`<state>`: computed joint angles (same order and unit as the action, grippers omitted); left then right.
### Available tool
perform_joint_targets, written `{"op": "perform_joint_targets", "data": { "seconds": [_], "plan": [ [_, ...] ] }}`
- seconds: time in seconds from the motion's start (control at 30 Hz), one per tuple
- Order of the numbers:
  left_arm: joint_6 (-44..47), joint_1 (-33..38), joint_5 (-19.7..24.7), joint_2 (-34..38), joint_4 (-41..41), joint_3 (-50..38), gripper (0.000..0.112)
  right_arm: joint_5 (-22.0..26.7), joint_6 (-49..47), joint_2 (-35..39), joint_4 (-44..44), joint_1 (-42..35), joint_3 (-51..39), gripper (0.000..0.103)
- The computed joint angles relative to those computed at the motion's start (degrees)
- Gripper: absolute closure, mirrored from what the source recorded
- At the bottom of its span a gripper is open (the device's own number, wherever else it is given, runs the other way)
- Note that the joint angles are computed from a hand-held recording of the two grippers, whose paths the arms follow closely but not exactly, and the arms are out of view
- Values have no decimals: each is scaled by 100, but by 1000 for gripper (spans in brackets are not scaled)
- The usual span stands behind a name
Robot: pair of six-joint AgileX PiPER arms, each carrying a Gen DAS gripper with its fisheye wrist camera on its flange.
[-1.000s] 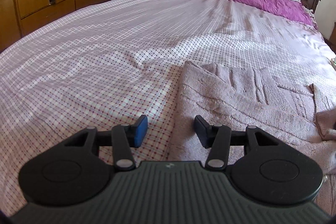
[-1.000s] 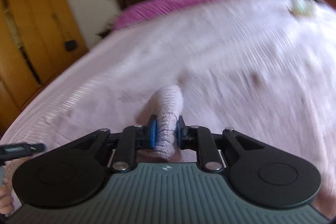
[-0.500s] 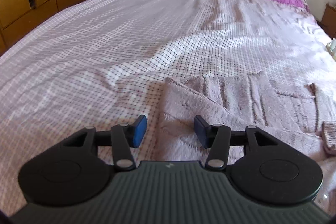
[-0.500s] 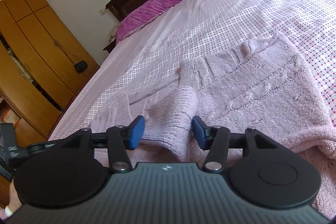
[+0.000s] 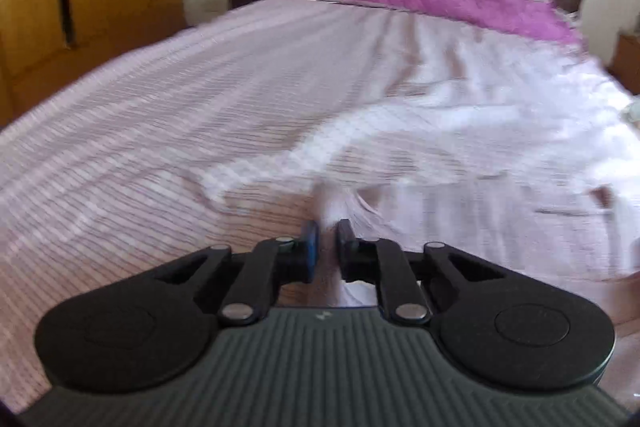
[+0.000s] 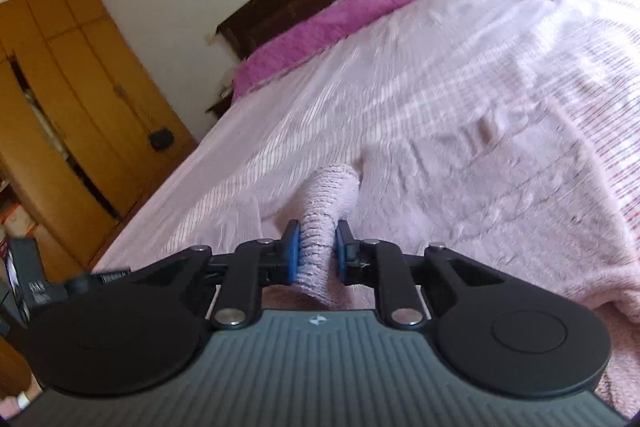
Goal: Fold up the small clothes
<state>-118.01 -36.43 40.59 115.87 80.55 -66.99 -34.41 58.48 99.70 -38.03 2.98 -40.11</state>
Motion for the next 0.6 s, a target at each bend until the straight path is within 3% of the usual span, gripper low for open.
{"op": "perform_joint_targets", "data": {
  "seconds": [0.07, 0.13, 0.23, 0.3, 0.43, 0.5, 0.6],
  "plan": [
    [241, 69, 203, 181, -280, -174, 102, 394, -235, 23, 233, 76, -88, 83],
    [111, 192, -35, 138, -269, -76, 102, 801, 236, 164, -190, 28, -265, 83],
    [-68, 214, -151, -23, -133, 112, 101, 664, 895, 330, -833, -229, -312, 81],
    [85, 184, -126, -114, -246, 146, 100, 762, 958, 207, -844, -250, -261, 74],
    [309, 164, -355, -469, -445, 345, 100, 989, 174, -211, -171, -139, 14, 45],
    [402, 98, -436, -715, -590, 517, 99, 931, 21, -433, -220, -118, 158, 39],
    [539, -35, -432, -890, -801, 573, 82, 923, 199, -668, -766, -85, 198, 33]
  ]
}}
